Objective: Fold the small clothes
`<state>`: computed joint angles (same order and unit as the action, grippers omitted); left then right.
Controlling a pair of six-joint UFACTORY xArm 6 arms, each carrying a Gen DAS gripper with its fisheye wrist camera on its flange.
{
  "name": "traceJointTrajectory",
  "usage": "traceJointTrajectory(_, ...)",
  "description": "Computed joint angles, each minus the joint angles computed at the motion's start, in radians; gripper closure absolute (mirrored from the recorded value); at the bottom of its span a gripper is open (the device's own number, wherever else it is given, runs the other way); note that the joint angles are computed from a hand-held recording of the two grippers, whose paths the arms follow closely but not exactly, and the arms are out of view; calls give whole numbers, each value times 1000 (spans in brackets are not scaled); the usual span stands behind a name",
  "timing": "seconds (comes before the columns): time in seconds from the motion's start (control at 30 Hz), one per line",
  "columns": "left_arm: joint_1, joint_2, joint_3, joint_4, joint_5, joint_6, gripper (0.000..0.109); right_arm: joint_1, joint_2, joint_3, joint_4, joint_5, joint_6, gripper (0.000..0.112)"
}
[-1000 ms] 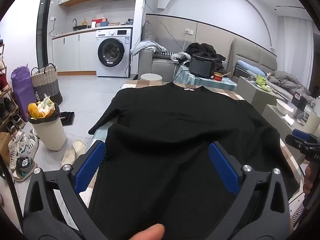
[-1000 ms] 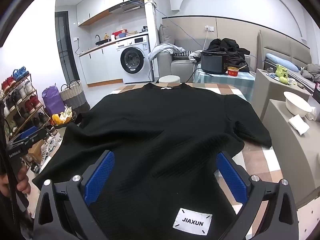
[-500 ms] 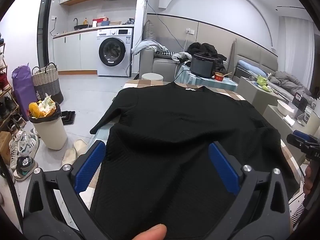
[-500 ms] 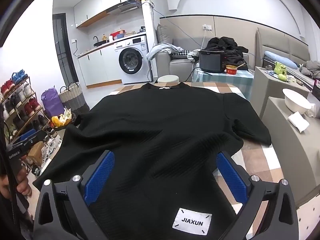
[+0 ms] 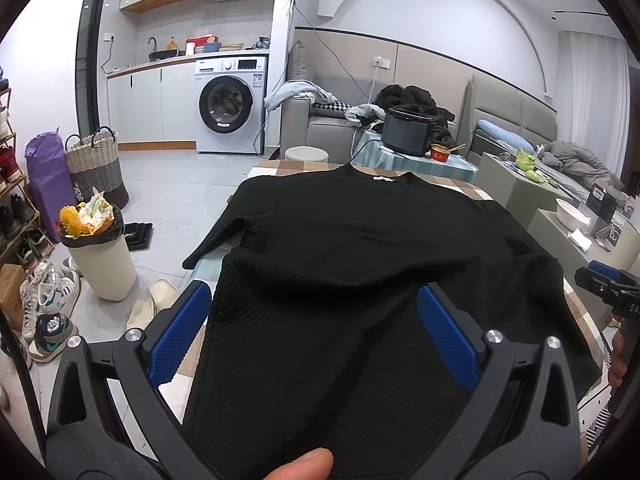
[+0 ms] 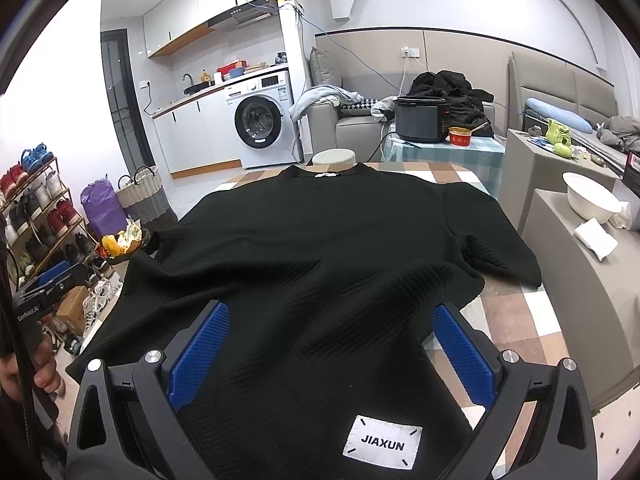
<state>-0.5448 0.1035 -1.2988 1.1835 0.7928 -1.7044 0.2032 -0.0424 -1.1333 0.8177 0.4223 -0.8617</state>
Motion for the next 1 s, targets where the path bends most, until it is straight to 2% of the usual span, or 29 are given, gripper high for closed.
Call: traceJointTrajectory(1.0,6,-5,8,2,-5,1,6,1,0,8,-18,-32,11,9)
